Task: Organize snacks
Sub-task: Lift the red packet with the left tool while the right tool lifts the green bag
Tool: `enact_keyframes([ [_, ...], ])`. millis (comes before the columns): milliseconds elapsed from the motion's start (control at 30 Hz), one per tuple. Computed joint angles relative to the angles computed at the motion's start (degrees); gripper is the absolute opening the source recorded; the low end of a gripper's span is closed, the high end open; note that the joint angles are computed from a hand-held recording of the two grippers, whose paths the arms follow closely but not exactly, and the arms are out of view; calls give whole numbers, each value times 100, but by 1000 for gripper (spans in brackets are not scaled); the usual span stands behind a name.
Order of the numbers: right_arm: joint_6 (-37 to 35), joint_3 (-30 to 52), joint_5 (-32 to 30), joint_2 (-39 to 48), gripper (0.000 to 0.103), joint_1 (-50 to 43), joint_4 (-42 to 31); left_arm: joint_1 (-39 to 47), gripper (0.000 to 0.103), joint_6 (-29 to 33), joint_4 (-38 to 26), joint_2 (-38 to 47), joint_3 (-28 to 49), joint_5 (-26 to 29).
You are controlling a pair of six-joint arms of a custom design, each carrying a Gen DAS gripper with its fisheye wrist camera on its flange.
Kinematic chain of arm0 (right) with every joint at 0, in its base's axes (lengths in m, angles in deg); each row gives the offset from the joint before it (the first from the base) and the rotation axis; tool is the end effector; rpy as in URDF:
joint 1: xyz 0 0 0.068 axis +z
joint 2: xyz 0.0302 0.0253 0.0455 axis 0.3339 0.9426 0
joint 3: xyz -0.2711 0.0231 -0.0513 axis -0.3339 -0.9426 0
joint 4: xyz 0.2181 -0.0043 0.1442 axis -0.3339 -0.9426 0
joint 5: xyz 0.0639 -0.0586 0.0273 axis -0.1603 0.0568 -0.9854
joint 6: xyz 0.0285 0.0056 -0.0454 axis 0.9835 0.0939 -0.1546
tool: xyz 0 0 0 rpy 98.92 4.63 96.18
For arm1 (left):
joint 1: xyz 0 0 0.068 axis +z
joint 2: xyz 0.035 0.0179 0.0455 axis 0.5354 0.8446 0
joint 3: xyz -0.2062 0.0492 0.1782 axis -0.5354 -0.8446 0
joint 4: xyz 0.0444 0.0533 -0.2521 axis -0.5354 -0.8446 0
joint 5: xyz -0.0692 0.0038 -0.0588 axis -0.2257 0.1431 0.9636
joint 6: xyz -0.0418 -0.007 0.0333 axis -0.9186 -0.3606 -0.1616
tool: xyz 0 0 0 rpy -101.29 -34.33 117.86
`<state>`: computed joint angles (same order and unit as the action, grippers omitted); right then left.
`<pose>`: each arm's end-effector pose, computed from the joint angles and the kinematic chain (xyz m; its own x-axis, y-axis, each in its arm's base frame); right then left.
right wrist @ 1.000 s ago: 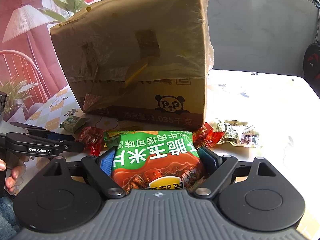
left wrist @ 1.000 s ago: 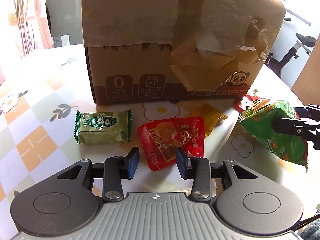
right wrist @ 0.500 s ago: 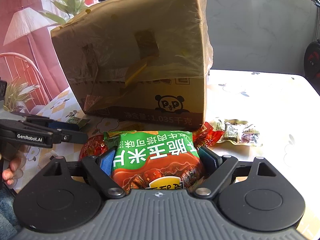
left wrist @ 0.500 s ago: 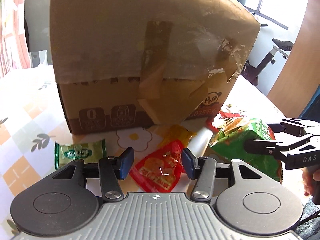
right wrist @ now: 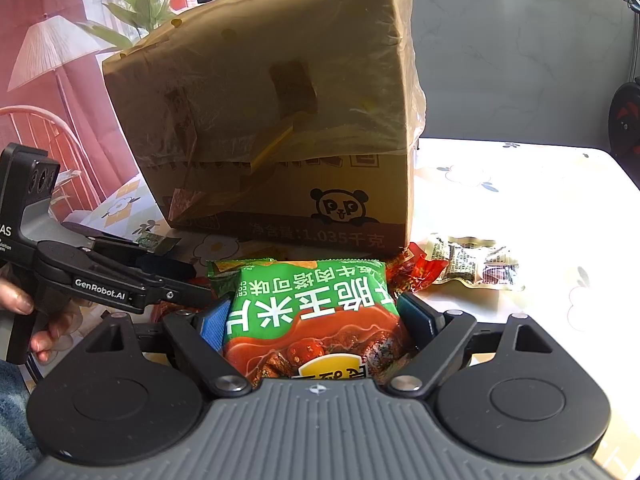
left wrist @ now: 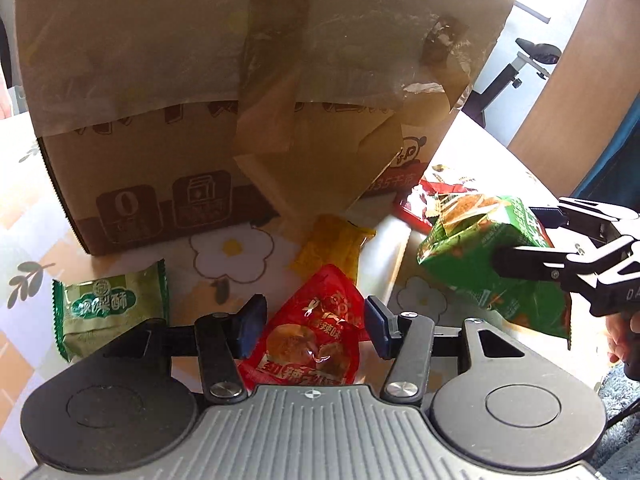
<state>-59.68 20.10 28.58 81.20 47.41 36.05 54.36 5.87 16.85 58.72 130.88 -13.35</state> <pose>0.2178 0.1126 0.1917 -0.6227 0.0843 -0.7779 -0.2028 0.9428 0.2645 0.3203 0.1050 0.2105 -0.7002 0.3416 -0.6269 0.5792 0.7851 -0.2192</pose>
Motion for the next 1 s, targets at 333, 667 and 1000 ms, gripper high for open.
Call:
enact_keyframes([
  [333, 11, 4, 15, -5, 86, 7, -15, -51, 65, 410, 374, -408, -589, -190],
  [667, -34, 21, 54, 25, 86, 31, -13, -153, 56, 349, 1576, -1046, -1572, -402],
  [1000, -106, 75, 233, 71, 86, 219, -33, 174, 43, -567, 1453, -933, -1280, -298],
])
